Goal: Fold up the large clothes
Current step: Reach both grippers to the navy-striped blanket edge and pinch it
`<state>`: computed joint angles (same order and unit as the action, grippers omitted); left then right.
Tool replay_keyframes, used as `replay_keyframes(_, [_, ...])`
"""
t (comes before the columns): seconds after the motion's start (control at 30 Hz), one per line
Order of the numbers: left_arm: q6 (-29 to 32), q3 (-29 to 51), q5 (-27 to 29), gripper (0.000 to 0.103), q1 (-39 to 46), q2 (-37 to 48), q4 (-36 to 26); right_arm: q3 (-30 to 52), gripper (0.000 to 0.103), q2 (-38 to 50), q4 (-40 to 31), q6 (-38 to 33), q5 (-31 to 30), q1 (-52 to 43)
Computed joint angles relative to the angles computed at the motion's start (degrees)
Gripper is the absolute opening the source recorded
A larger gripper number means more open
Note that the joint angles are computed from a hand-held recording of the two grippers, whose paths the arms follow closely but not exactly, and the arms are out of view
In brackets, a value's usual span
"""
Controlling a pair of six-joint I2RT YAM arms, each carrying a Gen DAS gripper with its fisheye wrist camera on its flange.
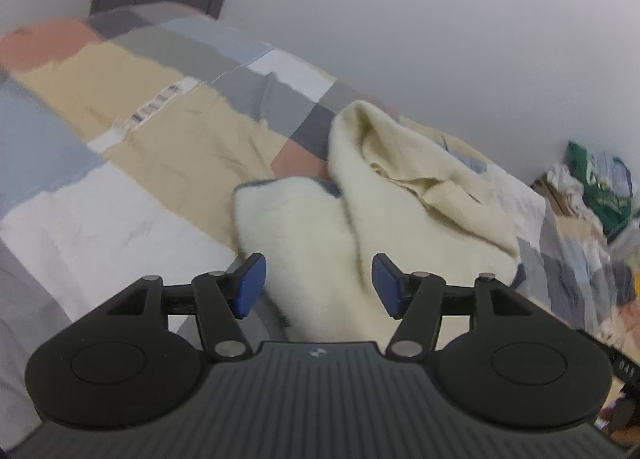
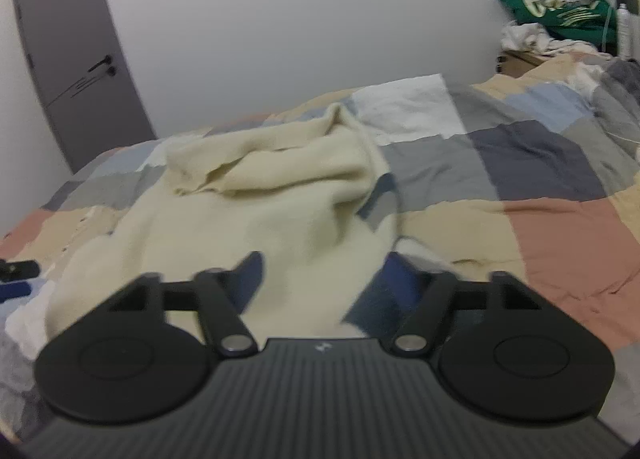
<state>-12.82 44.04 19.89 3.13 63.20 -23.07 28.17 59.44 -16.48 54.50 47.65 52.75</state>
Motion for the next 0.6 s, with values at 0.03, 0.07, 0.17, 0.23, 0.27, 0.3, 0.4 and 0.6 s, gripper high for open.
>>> replay_keyframes(0.03, [-0.34, 0.30, 0.55, 0.065, 0.81, 1.11, -0.07, -0.26, 0.083, 0.00, 0.06, 0.39, 0.10, -0.26])
replay_keyframes(0.07, [-0.74, 0.54, 1.31, 0.065, 1.76, 2.33, -0.09, -0.56, 0.082, 0.08, 0.31, 0.54, -0.49, -0.81])
replay_keyframes(0.17, [-2.68, 1.91, 3.83, 0.065, 4.52, 7.20, -0.57, -1.60, 0.082, 0.10, 0.52, 2.25, -3.17, -3.46])
replay_keyframes(0.23, [-3.88, 2.35, 4.91, 0.065, 5.78, 9.95, -0.34, -2.30, 0.082, -0.56, -0.57, 4.71, -5.54, -6.19])
replay_keyframes(0.27, [-4.91, 2.40, 5.12, 0.065, 6.29, 11.10, -0.18, -2.77, 0.082, -1.14, -0.94, 5.65, -6.69, -7.67])
replay_keyframes(0.3, [-6.03, 2.03, 5.90, 0.065, 6.88, 11.86, 0.48, -3.56, 0.082, -1.96, -0.98, 6.83, -7.64, -8.94])
replay_keyframes(0.4, [-8.71, 1.87, 9.35, 0.065, 8.15, 14.66, 2.52, -5.79, 0.081, -4.63, -1.43, 9.62, -9.63, -11.77])
replay_keyframes(0.6, [-10.64, 1.10, 11.72, 0.065, 6.37, 16.45, 5.87, -5.55, 0.082, -5.19, -6.27, 14.94, -4.02, -10.48])
